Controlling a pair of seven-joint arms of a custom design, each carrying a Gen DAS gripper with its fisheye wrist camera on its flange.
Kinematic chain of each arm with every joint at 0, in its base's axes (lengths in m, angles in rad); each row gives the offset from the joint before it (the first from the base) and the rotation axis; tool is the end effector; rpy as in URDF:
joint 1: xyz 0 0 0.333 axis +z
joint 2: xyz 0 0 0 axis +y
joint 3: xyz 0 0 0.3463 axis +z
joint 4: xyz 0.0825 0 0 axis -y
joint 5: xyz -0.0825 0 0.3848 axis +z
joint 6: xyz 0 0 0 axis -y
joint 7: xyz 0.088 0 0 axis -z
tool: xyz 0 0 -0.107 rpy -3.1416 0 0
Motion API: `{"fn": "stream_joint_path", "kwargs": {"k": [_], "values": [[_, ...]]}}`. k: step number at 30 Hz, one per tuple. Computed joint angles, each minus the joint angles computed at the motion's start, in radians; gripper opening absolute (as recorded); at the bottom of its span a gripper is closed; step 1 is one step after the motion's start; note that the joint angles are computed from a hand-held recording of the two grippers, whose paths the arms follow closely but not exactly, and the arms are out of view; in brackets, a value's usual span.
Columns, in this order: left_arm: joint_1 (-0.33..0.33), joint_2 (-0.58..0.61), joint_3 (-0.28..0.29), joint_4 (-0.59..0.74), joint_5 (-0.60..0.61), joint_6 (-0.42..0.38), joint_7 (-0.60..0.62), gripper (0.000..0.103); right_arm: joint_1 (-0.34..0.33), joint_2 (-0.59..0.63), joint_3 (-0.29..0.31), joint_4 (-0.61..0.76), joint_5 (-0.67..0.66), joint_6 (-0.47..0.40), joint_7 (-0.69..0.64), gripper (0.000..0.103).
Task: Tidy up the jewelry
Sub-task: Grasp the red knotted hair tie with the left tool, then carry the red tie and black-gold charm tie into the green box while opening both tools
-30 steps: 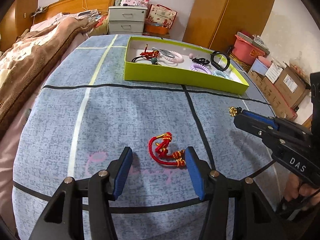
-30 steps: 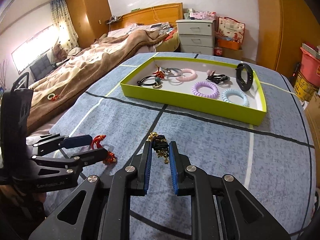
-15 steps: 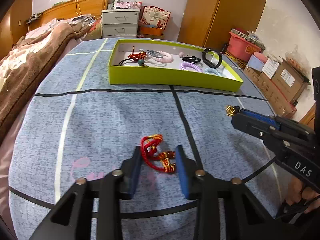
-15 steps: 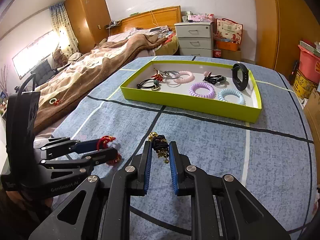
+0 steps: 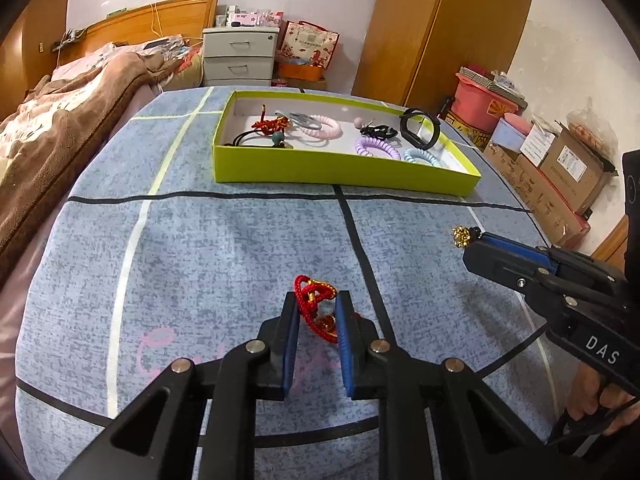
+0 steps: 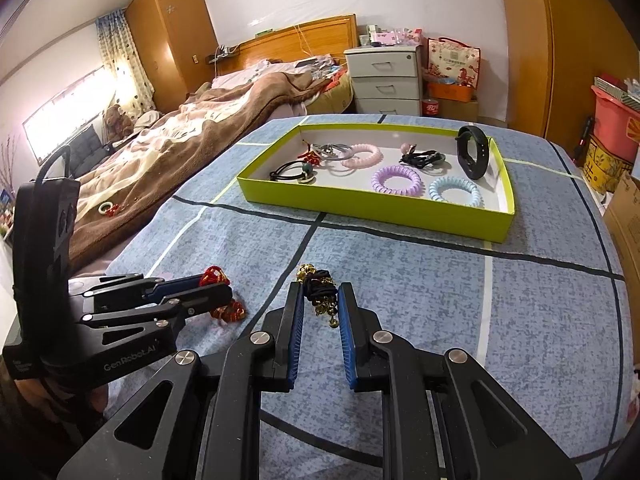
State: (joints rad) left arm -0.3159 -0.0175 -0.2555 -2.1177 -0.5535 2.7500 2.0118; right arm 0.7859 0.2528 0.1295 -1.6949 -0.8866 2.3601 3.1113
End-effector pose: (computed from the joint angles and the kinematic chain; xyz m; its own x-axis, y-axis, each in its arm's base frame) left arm 0.5007 -0.2976 0.5202 -0.5875 -0.7845 0.1986 -0.6880 0.3550 -0.6330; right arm 0.4292 0.5271 0.5254 -0.0508 -0.9864 -0.1560 -0.6934 0.1473 -0.7054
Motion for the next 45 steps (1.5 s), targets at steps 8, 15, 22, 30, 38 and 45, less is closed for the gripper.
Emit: {"fn": "stream_joint_path", "kwargs": {"k": [8, 15, 22, 30, 38, 45], "values": [[-0.005, -0.015, 0.004, 0.009, -0.041, 0.007, 0.041, 0.019, 0.0, -0.012, 0.002, -0.005, -0.007, -0.021, 0.014, 0.018], [-0.006, -0.011, 0.01, 0.045, -0.074, 0.003, 0.063, 0.019, -0.006, -0.026, 0.006, -0.001, -0.02, -0.039, 0.019, 0.018], [0.01, 0.04, 0.002, 0.134, -0.068, -0.02, 0.058, 0.019, -0.022, -0.041, 0.006, 0.007, -0.034, -0.061, 0.021, 0.018], [0.044, 0.168, -0.022, 0.322, -0.012, -0.102, 0.011, 0.019, -0.065, -0.054, -0.002, 0.015, -0.02, -0.092, 0.006, 0.018], [0.044, 0.308, -0.042, 0.504, 0.128, -0.155, -0.086, 0.019, -0.118, -0.033, -0.019, 0.039, 0.032, -0.103, -0.063, 0.018], [0.03, 0.422, -0.058, 0.644, 0.23, -0.216, -0.151, 0.019, -0.153, 0.008, -0.046, 0.073, 0.095, -0.085, -0.132, 0.018]]}}
